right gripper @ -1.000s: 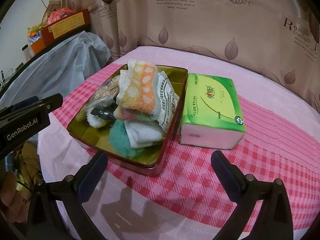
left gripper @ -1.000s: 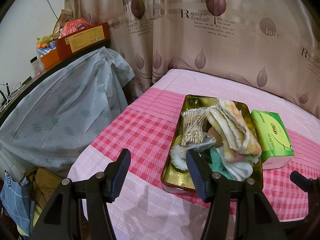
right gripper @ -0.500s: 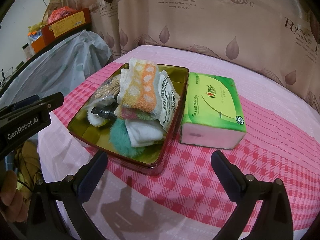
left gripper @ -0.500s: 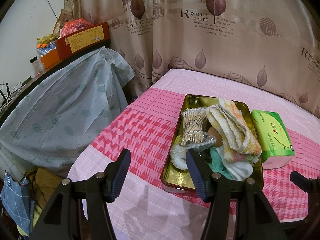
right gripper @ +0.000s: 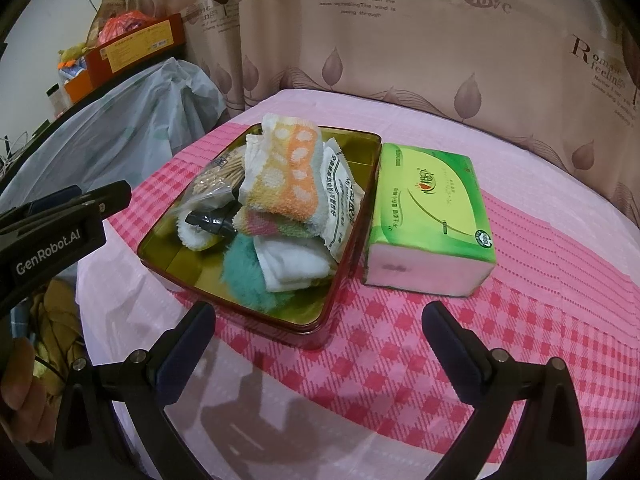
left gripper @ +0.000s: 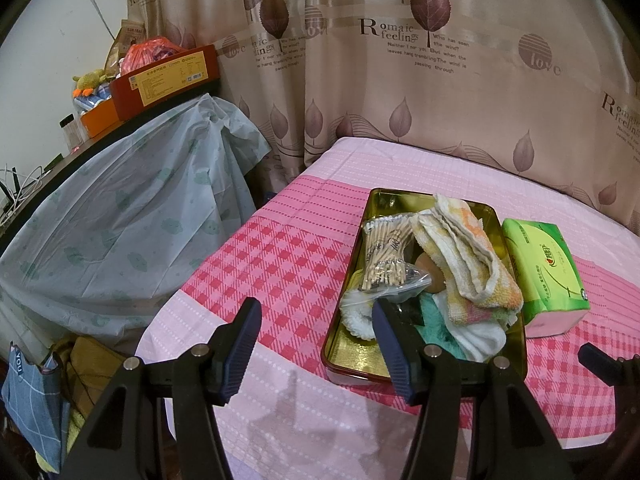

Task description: Organize soft objects

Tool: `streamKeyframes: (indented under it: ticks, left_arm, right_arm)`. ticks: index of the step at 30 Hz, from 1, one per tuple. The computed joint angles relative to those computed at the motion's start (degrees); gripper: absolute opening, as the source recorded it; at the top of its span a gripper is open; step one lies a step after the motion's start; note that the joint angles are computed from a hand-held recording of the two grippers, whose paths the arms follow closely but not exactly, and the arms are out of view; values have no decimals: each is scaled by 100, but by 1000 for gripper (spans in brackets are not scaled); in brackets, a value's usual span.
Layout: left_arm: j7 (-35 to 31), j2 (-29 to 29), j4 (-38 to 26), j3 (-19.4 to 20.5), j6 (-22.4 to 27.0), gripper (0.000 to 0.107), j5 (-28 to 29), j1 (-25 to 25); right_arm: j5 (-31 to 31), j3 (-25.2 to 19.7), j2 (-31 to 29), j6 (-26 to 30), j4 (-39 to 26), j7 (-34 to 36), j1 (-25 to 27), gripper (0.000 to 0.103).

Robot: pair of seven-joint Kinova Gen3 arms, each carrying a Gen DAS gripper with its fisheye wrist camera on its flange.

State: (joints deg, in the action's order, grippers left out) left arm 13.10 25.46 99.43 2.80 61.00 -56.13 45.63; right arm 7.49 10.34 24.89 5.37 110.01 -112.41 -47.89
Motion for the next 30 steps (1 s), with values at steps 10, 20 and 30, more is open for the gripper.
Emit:
streamKeyframes:
  ticks: [10,20,30]
  left_arm:
    - [5,7,9,2,-19,59,-9,5]
    - [14,-6,46,12,-44,59,-33,12]
    - [37,-28,62,19,-71,59,-128,42]
  right_arm:
    - [-7,-37,-25,17,22,30,23,102]
    - [32,-60,-35,56,22,4,26,102]
    - [61,-11,-32,60,17,-64,-33,102]
